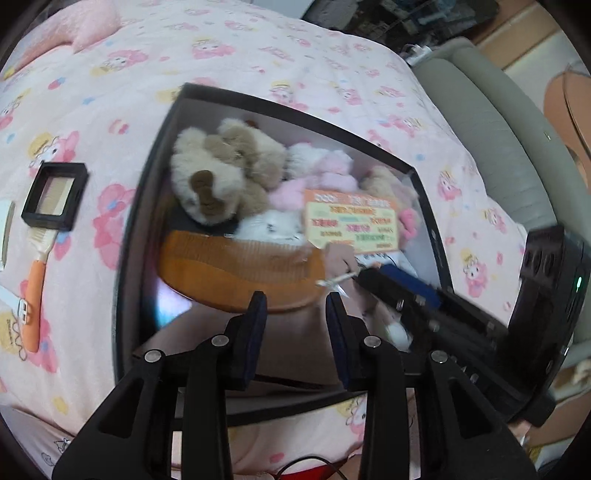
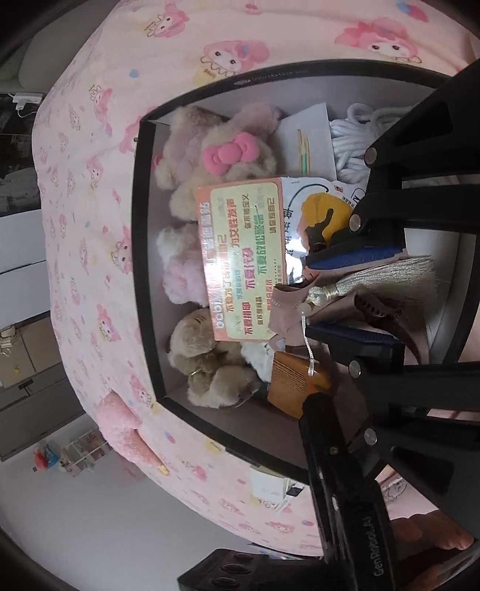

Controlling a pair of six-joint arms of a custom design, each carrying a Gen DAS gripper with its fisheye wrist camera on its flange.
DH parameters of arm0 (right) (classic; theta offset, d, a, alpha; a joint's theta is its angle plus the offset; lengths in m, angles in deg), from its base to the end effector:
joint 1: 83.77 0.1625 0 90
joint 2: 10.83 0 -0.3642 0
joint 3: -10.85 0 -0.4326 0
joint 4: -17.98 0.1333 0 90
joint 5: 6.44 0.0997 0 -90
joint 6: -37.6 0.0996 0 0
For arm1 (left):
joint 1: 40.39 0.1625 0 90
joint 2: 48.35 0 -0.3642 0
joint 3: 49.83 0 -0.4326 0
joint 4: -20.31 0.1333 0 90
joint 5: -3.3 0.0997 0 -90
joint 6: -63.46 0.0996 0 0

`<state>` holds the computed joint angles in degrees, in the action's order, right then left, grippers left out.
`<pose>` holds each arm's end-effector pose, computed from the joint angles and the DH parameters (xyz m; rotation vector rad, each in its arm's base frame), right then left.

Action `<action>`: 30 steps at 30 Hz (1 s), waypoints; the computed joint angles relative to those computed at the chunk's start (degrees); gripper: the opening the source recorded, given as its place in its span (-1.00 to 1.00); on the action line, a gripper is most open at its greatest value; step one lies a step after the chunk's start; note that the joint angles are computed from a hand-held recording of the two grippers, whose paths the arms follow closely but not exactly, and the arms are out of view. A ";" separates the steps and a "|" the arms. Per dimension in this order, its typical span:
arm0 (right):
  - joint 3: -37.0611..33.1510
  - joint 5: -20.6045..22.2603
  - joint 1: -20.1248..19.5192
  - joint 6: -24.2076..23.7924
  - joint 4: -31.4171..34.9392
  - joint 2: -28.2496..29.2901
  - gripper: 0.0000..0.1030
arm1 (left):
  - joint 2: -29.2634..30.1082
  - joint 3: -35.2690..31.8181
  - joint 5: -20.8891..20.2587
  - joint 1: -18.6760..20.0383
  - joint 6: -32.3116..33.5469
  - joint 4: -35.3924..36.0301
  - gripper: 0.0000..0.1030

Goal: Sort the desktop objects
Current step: 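Lower the wooden comb onto the plush toys and open the left gripper, then withdraw the left gripper from the box toward the white smartwatch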

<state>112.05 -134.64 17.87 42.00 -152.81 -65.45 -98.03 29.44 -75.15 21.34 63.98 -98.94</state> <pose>0.1983 -0.6072 0.1366 -0.1051 -2.4443 0.8589 -0.2018 -0.6987 0.1284 0.7327 2.8512 -0.0629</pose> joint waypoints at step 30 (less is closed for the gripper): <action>4.35 -7.39 7.08 7.82 -1.51 -2.75 -0.27 | -12.73 12.13 -3.75 -2.81 6.56 -6.93 -0.25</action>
